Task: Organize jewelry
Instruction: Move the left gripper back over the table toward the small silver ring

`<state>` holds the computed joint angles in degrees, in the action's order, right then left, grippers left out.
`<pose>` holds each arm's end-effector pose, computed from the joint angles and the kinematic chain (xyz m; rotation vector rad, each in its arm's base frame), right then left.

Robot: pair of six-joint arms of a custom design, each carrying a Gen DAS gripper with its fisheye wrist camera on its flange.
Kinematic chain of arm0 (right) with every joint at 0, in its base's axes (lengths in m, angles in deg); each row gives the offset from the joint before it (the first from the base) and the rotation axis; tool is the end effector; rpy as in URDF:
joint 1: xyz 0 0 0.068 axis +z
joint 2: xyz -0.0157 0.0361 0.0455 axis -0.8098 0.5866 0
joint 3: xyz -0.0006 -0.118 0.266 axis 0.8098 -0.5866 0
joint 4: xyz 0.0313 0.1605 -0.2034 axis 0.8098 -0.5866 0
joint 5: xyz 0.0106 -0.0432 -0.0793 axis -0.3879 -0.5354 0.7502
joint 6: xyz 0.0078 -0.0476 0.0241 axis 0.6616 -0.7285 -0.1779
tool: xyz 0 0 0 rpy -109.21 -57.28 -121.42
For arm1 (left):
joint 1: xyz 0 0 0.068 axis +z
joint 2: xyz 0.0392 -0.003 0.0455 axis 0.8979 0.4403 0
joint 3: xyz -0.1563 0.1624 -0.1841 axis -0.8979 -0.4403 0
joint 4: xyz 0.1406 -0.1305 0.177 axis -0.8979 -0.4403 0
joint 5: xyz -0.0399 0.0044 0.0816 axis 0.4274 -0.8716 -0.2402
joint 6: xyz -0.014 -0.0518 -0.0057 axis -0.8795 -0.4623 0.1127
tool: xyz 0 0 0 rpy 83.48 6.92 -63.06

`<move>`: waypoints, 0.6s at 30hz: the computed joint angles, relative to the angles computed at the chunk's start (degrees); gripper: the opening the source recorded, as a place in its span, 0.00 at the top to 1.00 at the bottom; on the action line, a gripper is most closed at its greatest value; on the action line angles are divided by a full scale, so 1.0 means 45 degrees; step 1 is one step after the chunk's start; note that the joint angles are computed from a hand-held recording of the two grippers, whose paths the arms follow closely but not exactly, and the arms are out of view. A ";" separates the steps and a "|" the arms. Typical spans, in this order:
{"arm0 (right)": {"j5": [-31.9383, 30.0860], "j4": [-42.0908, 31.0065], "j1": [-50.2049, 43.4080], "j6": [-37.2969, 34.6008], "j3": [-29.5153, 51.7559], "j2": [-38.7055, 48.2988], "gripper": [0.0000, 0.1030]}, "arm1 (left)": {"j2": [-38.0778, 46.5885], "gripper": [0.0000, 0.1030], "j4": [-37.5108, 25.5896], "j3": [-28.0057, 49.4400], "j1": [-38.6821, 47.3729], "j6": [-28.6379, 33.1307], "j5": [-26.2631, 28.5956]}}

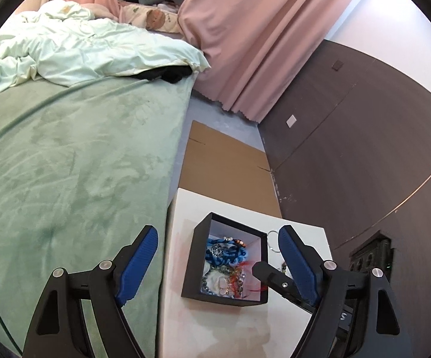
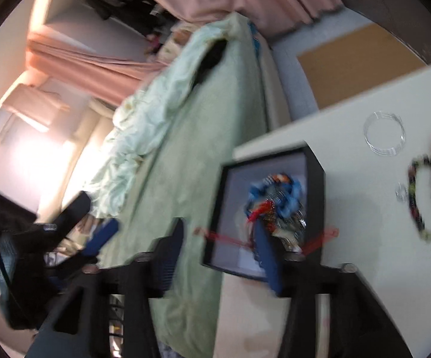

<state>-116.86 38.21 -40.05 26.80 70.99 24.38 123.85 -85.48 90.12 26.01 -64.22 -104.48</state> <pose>0.3350 0.1085 0.2825 -0.2367 2.5064 1.1568 0.2542 -0.1815 0.3687 -0.5682 2.2303 -0.4448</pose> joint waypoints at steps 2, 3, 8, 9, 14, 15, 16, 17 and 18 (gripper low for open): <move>0.0140 -0.0332 -0.0171 -0.0183 0.0058 -0.0206 0.49 | -0.0004 0.19 -0.0091 0.0047 -0.0112 -0.0031 0.0018; 0.0213 -0.0390 -0.0284 -0.0271 -0.0025 -0.0392 0.49 | 0.0014 0.19 -0.0110 0.0082 -0.0162 -0.0021 0.0035; 0.0779 -0.0792 -0.1045 -0.0625 -0.0265 -0.1188 0.41 | 0.0168 0.19 -0.0377 0.0416 -0.0606 0.0154 -0.0240; 0.0712 -0.0948 -0.1239 -0.0716 -0.0242 -0.1238 0.41 | 0.0211 0.19 -0.0407 0.0469 -0.0680 0.0183 -0.0287; 0.0626 -0.1715 -0.2362 -0.1506 0.0027 -0.1395 0.41 | 0.0579 0.19 -0.0446 0.0825 -0.0963 0.0383 -0.0492; 0.0565 -0.1862 -0.2574 -0.1677 0.0119 -0.1400 0.41 | 0.0675 0.19 -0.0386 0.0902 -0.1002 0.0446 -0.0475; 0.0547 -0.2003 -0.2791 -0.1847 0.0195 -0.1414 0.41 | 0.0806 0.19 -0.0347 0.1014 -0.1045 0.0530 -0.0463; 0.0495 -0.2240 -0.3118 -0.2098 0.0316 -0.1420 0.41 | 0.0903 0.19 -0.0320 0.1088 -0.1079 0.0600 -0.0463; 0.0401 -0.2393 -0.3370 -0.2273 0.0376 -0.1416 0.41 | 0.1009 0.19 -0.0292 0.1173 -0.1129 0.0659 -0.0479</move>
